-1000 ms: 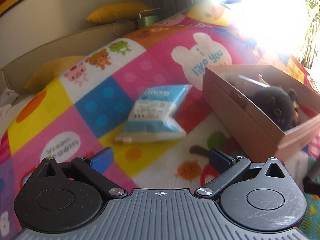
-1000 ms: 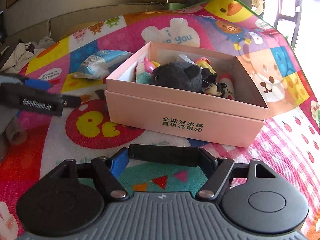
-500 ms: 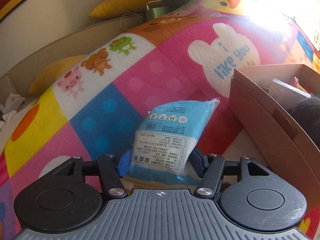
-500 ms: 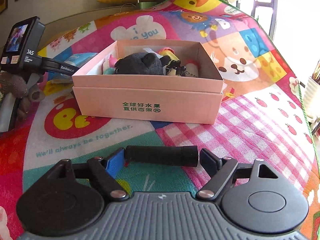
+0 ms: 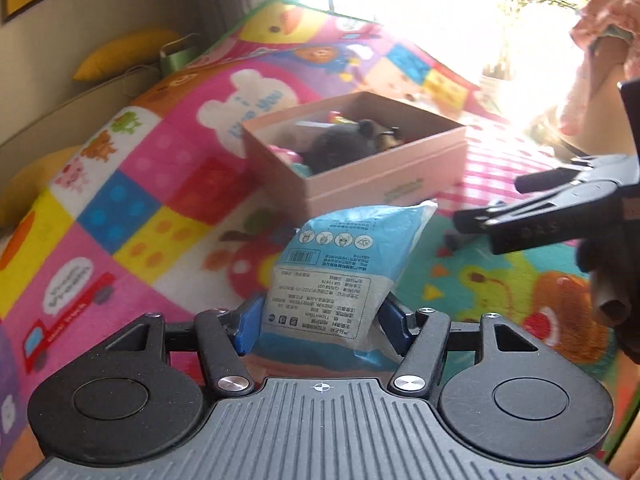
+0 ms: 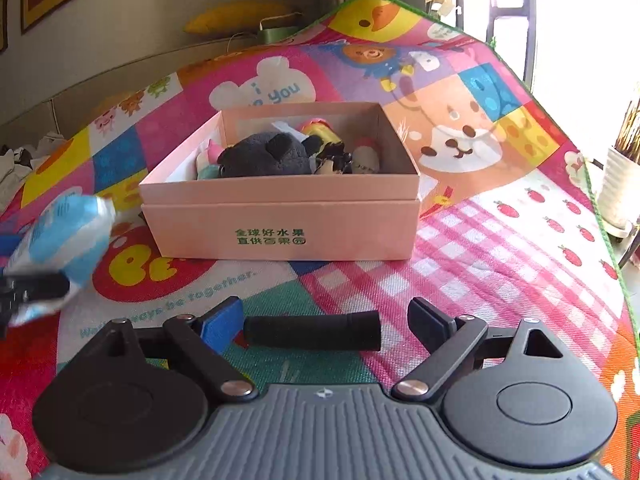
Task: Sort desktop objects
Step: 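Lower the left tool to the blue wet-wipes packet while the right tool holds the tube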
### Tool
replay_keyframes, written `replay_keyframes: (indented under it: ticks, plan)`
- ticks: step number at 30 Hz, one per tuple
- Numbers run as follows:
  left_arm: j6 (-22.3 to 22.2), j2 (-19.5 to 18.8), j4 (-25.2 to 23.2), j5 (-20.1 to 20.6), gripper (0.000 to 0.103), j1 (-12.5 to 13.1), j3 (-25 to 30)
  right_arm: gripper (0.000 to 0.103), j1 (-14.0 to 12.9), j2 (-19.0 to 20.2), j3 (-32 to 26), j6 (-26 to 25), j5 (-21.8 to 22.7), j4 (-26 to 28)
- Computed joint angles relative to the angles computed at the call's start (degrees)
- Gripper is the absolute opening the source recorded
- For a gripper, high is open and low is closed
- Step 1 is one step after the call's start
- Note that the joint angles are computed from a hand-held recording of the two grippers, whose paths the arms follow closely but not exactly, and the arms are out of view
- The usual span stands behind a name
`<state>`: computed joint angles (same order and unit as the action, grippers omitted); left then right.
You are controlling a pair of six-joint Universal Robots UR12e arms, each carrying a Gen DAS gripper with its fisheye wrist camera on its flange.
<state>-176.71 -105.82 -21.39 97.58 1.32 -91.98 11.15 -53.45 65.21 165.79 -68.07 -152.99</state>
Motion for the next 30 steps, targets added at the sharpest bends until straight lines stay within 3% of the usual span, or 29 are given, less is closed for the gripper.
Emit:
replay_keyframes:
  ticks: [2, 4, 8, 10, 11, 12, 14, 18, 21, 23, 26, 30]
  plan:
    - [1.5, -0.3, 0.5, -2.3, 0.069, -0.7, 0.0, 0.103, -0.5, -1.0, 1.5, 1.0, 0.7, -1.8]
    - [2.8, -0.5, 0.9, -2.3, 0.08, -1.4, -0.2, 0.103, -1.0, -2.0, 2.8, 0.9, 1.0, -3.3]
    - [4.4, 0.3, 0.7, -2.0, 0.089, -2.0, -1.6, 0.102, -1.5, -3.3, 4.7, 0.6, 0.6, -8.2]
    - [3.8, 0.8, 0.3, -1.2, 0.093, -1.9, -2.3, 0.089, -1.5, -3.6, 4.7, -0.5, 1.0, -8.3]
    - [3.4, 1.0, 0.2, -0.6, 0.094, -1.8, -2.5, 0.078, -1.4, -3.6, 4.3, -1.5, 1.6, -7.0]
    - [3.0, 1.0, 0.1, 0.1, 0.094, -1.8, -2.6, 0.068, -1.2, -3.5, 3.6, -2.6, 2.5, -5.1]
    - [2.4, 0.9, 0.1, 2.7, 0.094, -1.8, -2.6, 0.06, -0.7, -3.2, 2.4, -4.6, 3.9, -2.4]
    - [3.1, 0.0, 2.2, 10.6, 0.096, -1.6, -2.2, 0.06, 1.1, -2.4, 1.1, -9.9, 2.4, 0.4]
    - [0.1, -0.5, 0.7, 15.1, 0.096, -0.7, -1.3, 0.06, 1.4, -3.3, 2.3, -15.3, 2.0, 4.2]
    - [-3.1, -0.1, -1.1, 13.4, 0.096, 0.6, -1.2, 0.06, 0.8, -4.6, 4.1, -18.5, 3.8, 5.5]
    - [-4.9, 1.5, -1.8, 6.1, 0.096, 2.5, -2.1, 0.062, -0.1, -6.0, 5.9, -19.1, 6.5, 4.3]
    - [-4.1, 2.5, 0.2, 3.5, 0.097, 2.6, -2.9, 0.08, -0.8, -5.6, 4.8, -15.9, 9.5, 1.7]
